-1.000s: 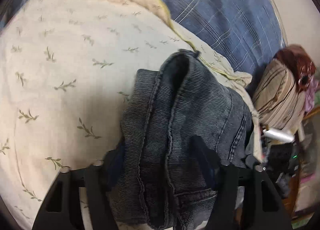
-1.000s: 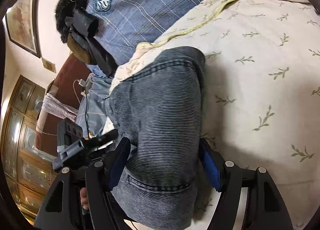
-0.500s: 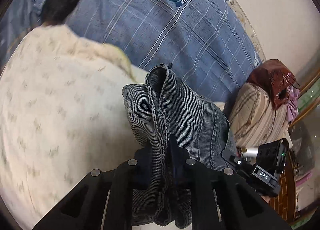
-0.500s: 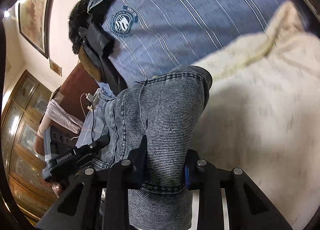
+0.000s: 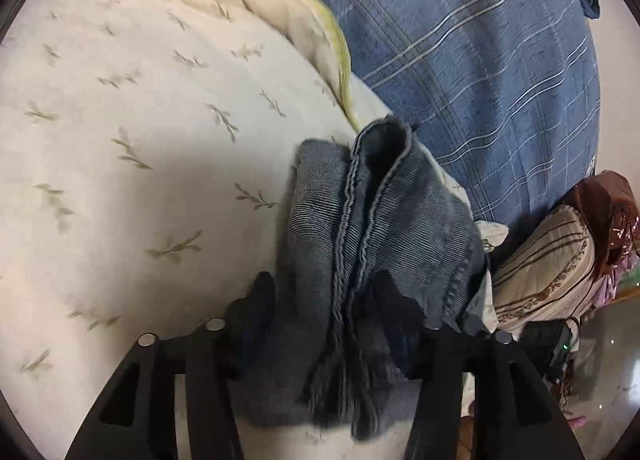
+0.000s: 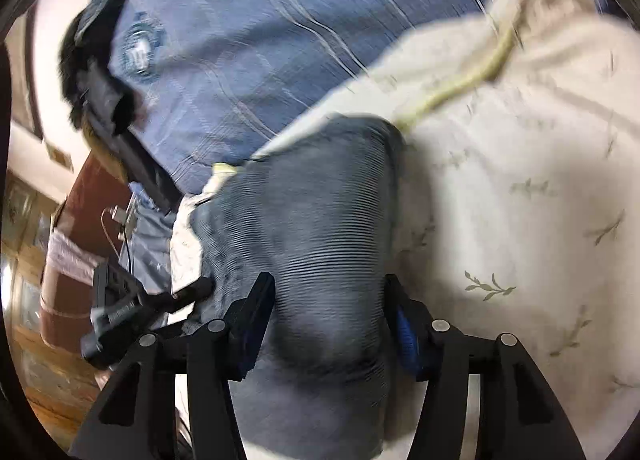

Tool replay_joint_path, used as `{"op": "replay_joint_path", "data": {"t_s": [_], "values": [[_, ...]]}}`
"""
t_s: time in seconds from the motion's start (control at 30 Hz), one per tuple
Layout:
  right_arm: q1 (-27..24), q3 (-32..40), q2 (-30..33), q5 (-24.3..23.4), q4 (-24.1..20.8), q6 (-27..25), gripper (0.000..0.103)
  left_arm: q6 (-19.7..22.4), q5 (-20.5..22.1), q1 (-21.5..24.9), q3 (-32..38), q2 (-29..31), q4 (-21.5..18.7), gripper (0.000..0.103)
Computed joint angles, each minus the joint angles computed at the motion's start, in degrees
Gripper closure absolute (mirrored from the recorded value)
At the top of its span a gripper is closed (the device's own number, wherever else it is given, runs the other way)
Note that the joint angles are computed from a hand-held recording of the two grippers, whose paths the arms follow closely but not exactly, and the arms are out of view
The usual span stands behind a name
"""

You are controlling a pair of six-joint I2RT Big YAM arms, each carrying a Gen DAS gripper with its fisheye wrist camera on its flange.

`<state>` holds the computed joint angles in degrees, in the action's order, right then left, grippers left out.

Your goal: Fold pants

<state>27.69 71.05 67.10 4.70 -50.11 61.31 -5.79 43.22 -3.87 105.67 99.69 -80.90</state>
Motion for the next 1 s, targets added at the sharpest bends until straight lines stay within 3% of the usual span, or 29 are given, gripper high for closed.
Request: {"op": "replay_joint_path", "data": {"t_s": [0.1,0.17,0.3,0.37,0.43,0.47,0.5,0.53,0.63,0.8,0.87,1.0], "values": [[3.3,3.6,-0.7,5.5,-5.2,0.1,0.037,4.0,-0.8,1.2,-1.8,-3.9,0.5,0.047],[5.3,3.4,-2.2,7.3,-7.1,2.8,0.037,7.8,-2.7,1.3,-3.4,-6.4,0.1,0.043],[7.5,-1.4,-5.3,7.0,-6.7,9.1,0.037,11.3,-1.5,0.5,-5.6,-7.3,-4.6,0.044],[7.4,-3.9,-6.0,4.9,-4.7,10.7,0.040,11.4,-3.1,-0.7,-6.5,-7.3,-4.4,0.045],[6.2,-6.2,-6.6,1.3,0.8,10.9,0.046,11.4,-6.5,-1.6,-5.9,-6.2,-3.4,0.054],[5.8,-6.5,-6.4,0.0,2.1,10.4,0.049,10.9,-7.3,-1.9,-6.2,-6.2,-2.6,0.073],[6.0,-5.9,-6.0,0.5,1.2,9.7,0.053,10.6,-6.3,-2.1,-6.0,-6.0,-2.8,0.084],[6.6,-4.7,-5.3,1.3,-0.3,8.5,0.056,10.1,-5.0,-1.8,-5.5,-5.7,-3.7,0.086],[8.3,-1.6,-4.6,4.5,-2.6,5.9,0.067,9.3,-1.3,-0.2,-5.6,-7.1,-1.9,0.089],[8.1,0.7,-0.8,3.3,-8.3,4.2,0.067,10.0,-7.3,-2.0,-5.9,-5.3,-3.8,0.087],[7.7,0.0,-1.6,2.7,-7.9,4.2,0.067,9.4,-6.7,-2.0,-5.9,-5.2,-3.6,0.087],[8.2,2.0,-0.2,3.8,-11.3,3.2,0.068,9.0,-7.0,-2.4,-6.2,-5.3,-3.1,0.086]]}}
